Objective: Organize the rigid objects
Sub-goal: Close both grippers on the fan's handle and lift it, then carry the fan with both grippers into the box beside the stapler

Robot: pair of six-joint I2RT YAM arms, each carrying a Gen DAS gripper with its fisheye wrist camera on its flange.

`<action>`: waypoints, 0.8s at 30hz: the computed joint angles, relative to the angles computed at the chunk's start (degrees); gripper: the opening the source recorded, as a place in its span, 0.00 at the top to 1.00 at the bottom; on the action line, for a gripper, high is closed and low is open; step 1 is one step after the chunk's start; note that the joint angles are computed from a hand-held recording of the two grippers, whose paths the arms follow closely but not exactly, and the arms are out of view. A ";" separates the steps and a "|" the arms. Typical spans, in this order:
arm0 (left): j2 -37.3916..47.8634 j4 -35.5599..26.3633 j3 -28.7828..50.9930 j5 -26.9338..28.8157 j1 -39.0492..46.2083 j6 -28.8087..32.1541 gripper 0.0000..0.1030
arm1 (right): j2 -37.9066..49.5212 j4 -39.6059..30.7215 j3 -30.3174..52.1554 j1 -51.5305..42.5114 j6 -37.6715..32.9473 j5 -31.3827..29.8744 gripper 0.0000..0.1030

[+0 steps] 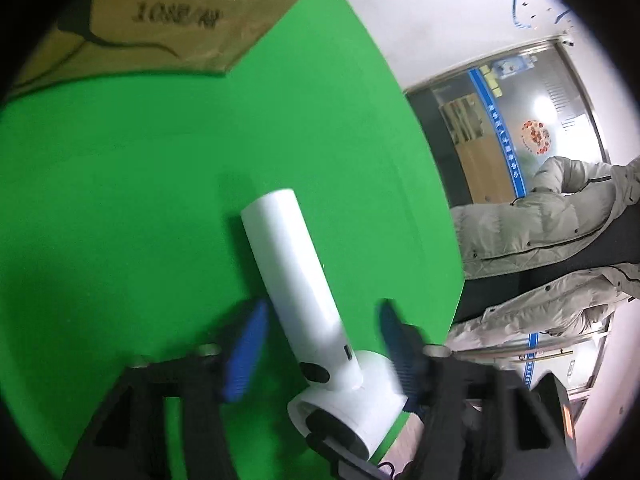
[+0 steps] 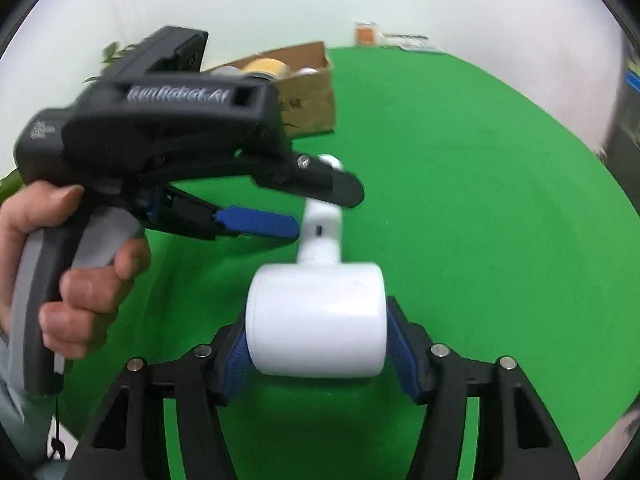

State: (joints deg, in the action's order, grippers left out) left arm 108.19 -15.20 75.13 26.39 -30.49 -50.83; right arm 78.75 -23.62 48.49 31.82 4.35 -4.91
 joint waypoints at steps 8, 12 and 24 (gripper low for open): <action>-11.95 -1.20 -9.88 -6.38 1.10 0.22 0.65 | -3.43 -0.29 -0.72 7.18 3.44 0.05 0.46; -22.25 -6.64 -13.16 -11.58 4.11 2.47 0.66 | -2.19 -0.14 3.93 13.30 5.28 1.15 0.46; -35.05 -25.97 -6.03 -7.55 30.85 18.34 0.66 | 24.33 -6.00 42.93 26.42 4.96 1.97 0.46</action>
State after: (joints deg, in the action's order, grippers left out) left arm 73.14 -41.17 69.10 18.84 0.36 -32.49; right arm 103.07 -29.62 91.42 58.25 9.31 -2.94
